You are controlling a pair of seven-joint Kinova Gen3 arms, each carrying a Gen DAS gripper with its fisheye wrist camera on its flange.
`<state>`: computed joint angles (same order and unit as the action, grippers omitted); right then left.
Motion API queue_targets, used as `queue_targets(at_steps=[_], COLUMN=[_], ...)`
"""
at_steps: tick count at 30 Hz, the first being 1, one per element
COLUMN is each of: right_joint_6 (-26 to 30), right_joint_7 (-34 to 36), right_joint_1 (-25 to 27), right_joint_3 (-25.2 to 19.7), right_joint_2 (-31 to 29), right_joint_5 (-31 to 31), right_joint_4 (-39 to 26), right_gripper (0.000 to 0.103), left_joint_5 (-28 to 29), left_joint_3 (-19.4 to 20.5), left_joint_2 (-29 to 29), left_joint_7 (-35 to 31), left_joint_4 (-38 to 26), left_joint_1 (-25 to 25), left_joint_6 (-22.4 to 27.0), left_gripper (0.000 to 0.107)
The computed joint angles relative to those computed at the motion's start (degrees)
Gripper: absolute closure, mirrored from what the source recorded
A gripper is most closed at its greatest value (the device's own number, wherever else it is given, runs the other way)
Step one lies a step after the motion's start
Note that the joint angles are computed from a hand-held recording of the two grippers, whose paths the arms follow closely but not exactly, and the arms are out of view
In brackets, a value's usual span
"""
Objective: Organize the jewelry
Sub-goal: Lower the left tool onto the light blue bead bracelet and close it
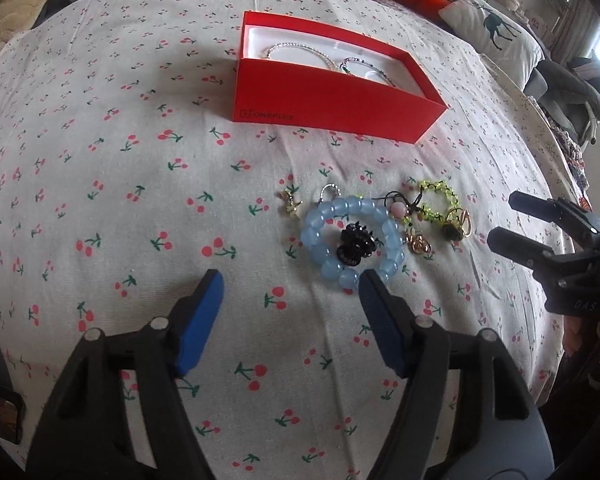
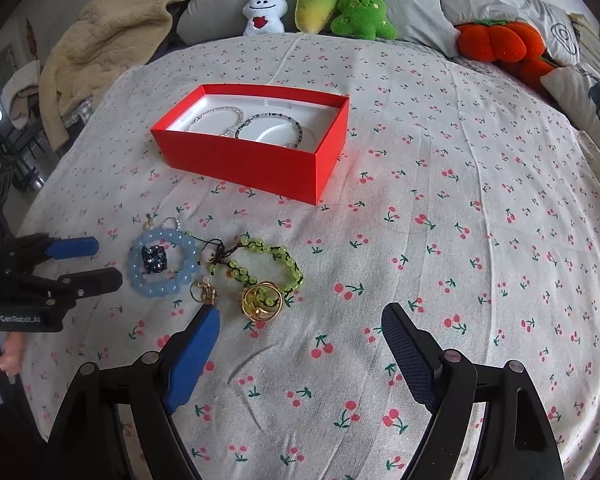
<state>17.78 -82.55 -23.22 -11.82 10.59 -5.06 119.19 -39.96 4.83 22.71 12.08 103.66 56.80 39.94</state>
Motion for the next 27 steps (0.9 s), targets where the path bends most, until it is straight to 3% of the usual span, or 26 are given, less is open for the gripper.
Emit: queue_targets(at_steps=[2, 7, 14, 19, 27], right_joint_6=[0.2, 1.0, 2.3, 2.6, 2.6], right_joint_7=[-1.0, -1.3, 0.5, 2.9, 4.3], right_joint_1=[-0.8, 0.1, 2.9, 5.0, 5.0], right_joint_3=[0.7, 0.5, -0.4, -1.4, -0.9], right_joint_2=[0.1, 1.0, 2.1, 2.0, 2.1], right_joint_5=[0.9, 0.4, -2.9, -6.4, -7.8], right_joint_4=[-0.1, -1.0, -2.7, -3.3, -4.3], right_gripper=[0.019, 0.019, 0.019, 0.019, 0.019], left_joint_5=[0.4, 1.2, 3.9, 4.5, 5.1], left_joint_3=[0.0, -0.1, -0.3, -1.2, -1.5], left_joint_2=[0.5, 1.4, 2.9, 1.8, 1.9], left_joint_7=[-0.5, -2.8, -6.4, -5.4, -5.8], left_joint_4=[-0.5, -1.6, -4.5, -2.7, -3.1], left_joint_1=[-0.6, -1.3, -1.4, -1.4, -2.0], left_joint_6=[-0.1, -1.1, 1.5, -1.3, -1.1], left_gripper=[0.054, 0.066, 0.069, 0.069, 0.072])
